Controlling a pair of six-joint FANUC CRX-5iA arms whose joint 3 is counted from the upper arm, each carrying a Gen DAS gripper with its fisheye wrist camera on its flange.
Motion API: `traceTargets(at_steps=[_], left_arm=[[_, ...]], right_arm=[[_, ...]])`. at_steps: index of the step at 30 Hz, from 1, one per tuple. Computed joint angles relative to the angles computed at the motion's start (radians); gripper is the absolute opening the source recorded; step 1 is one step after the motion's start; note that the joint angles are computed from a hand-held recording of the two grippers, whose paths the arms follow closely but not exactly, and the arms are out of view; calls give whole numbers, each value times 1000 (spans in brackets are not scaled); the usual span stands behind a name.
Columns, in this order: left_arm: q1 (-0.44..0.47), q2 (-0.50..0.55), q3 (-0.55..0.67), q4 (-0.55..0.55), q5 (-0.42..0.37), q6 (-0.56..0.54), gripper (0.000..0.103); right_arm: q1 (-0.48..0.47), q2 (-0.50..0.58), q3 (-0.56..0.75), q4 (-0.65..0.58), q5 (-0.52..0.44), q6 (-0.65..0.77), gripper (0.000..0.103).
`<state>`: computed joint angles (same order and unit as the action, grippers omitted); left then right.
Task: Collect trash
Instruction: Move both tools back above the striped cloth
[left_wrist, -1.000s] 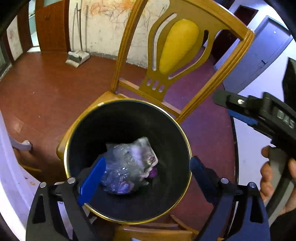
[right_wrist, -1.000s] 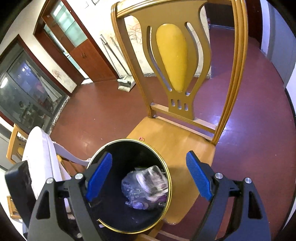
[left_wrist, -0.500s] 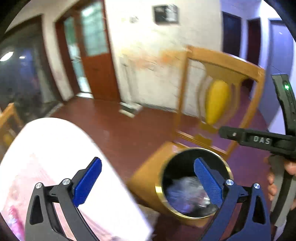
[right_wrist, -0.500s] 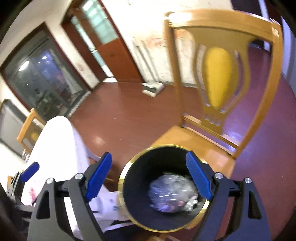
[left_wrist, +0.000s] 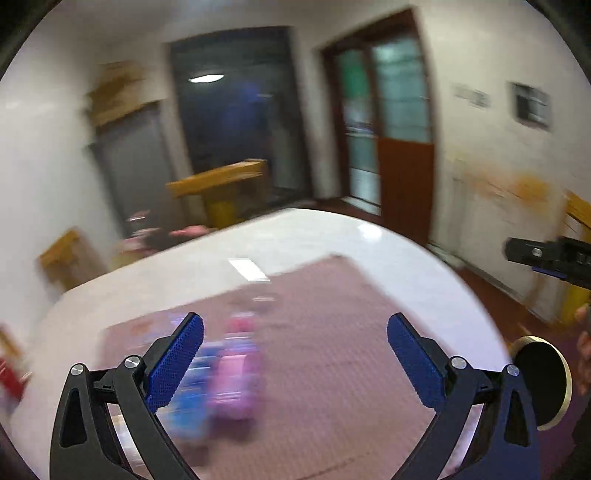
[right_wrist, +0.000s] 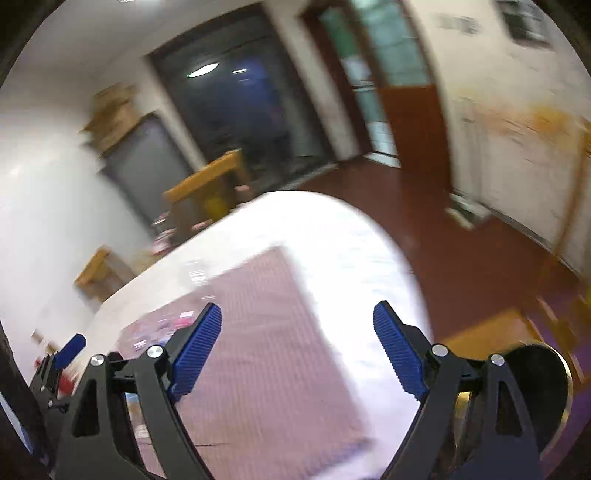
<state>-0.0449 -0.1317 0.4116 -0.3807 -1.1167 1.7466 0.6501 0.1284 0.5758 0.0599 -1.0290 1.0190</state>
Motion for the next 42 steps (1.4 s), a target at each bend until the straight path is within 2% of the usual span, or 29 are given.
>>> traceTargets(at_steps=[4, 8, 10, 14, 16, 25, 42], left_arm=[[39, -74, 51, -193, -133, 153, 97], [103, -132, 45, -243, -167, 188, 97], [144, -156, 26, -224, -166, 189, 97], [276, -200, -37, -75, -132, 154, 97], [298, -204, -46, -47, -128, 147, 97], [337, -214, -79, -4, -97, 132, 97], [328, -198, -63, -16, -97, 120, 97]], right_arm=[[74, 104, 204, -57, -69, 114, 85], [144, 176, 341, -78, -95, 183, 86], [177, 211, 403, -81, -114, 202, 85], [206, 243, 459, -94, -131, 195, 86], [217, 279, 523, -100, -176, 207, 85], [228, 317, 589, -107, -231, 218, 85], [225, 338, 616, -128, -253, 229, 85]])
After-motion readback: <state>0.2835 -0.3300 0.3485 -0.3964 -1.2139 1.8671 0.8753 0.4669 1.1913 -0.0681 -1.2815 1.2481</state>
